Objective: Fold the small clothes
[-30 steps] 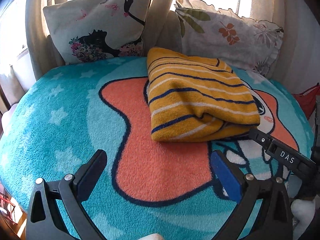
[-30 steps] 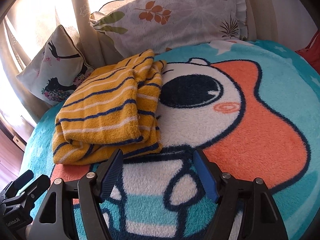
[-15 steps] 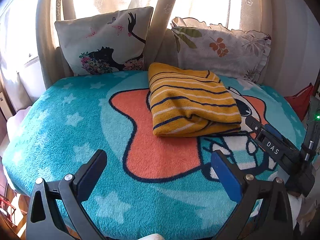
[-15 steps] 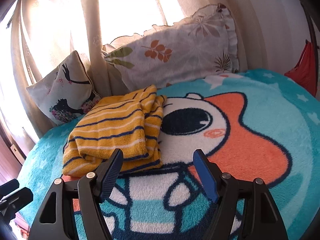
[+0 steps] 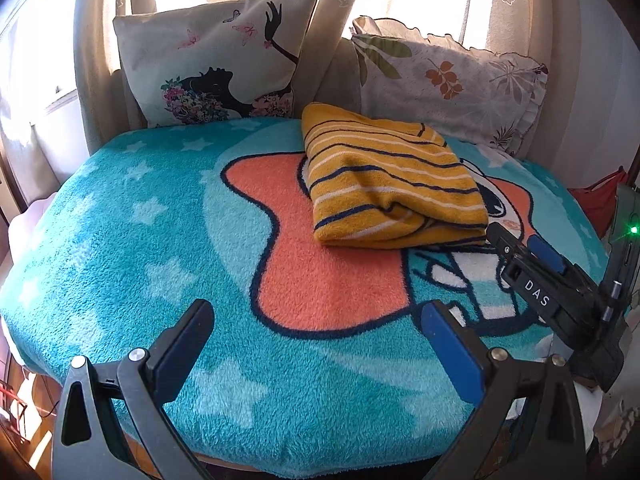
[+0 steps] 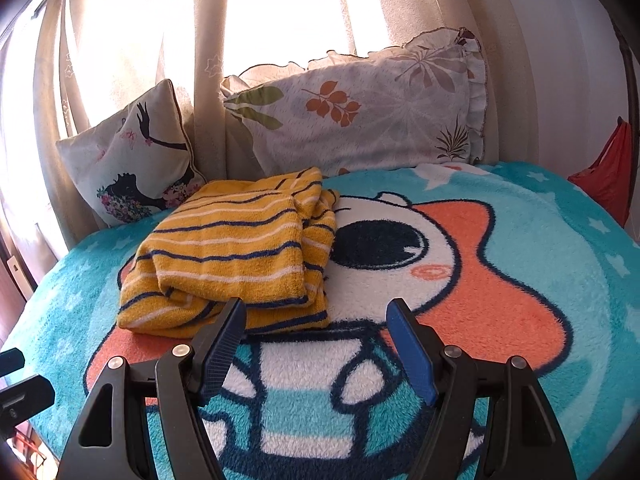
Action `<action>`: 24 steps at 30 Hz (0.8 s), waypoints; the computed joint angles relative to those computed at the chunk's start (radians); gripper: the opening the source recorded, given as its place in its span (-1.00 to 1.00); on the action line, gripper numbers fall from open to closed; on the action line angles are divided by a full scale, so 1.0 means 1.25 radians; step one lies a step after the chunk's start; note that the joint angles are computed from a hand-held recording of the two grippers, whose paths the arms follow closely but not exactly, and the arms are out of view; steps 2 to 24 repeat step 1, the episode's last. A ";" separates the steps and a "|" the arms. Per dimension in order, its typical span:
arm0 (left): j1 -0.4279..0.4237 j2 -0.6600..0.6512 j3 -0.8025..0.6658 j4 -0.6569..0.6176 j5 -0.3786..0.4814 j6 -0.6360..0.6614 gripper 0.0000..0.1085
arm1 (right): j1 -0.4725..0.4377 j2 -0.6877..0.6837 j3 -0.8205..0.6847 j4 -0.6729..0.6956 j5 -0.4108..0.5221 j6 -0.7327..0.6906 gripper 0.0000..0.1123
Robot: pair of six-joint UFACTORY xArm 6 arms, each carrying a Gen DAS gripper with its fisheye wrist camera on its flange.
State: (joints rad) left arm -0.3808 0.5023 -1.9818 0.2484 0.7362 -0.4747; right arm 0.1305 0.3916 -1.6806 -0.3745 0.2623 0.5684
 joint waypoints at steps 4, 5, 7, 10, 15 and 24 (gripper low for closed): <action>0.003 0.006 -0.008 -0.008 0.004 0.005 0.90 | 0.004 0.002 -0.005 -0.009 0.012 -0.005 0.38; 0.003 0.006 -0.008 -0.008 0.004 0.005 0.90 | 0.004 0.002 -0.005 -0.009 0.012 -0.005 0.38; 0.003 0.006 -0.008 -0.008 0.004 0.005 0.90 | 0.004 0.002 -0.005 -0.009 0.012 -0.005 0.38; 0.003 0.006 -0.008 -0.008 0.004 0.005 0.90 | 0.004 0.002 -0.005 -0.009 0.012 -0.005 0.38; 0.003 0.006 -0.008 -0.008 0.004 0.005 0.90 | 0.004 0.002 -0.005 -0.009 0.012 -0.005 0.38; 0.003 0.006 -0.008 -0.008 0.004 0.005 0.90 | 0.004 0.002 -0.005 -0.009 0.012 -0.005 0.38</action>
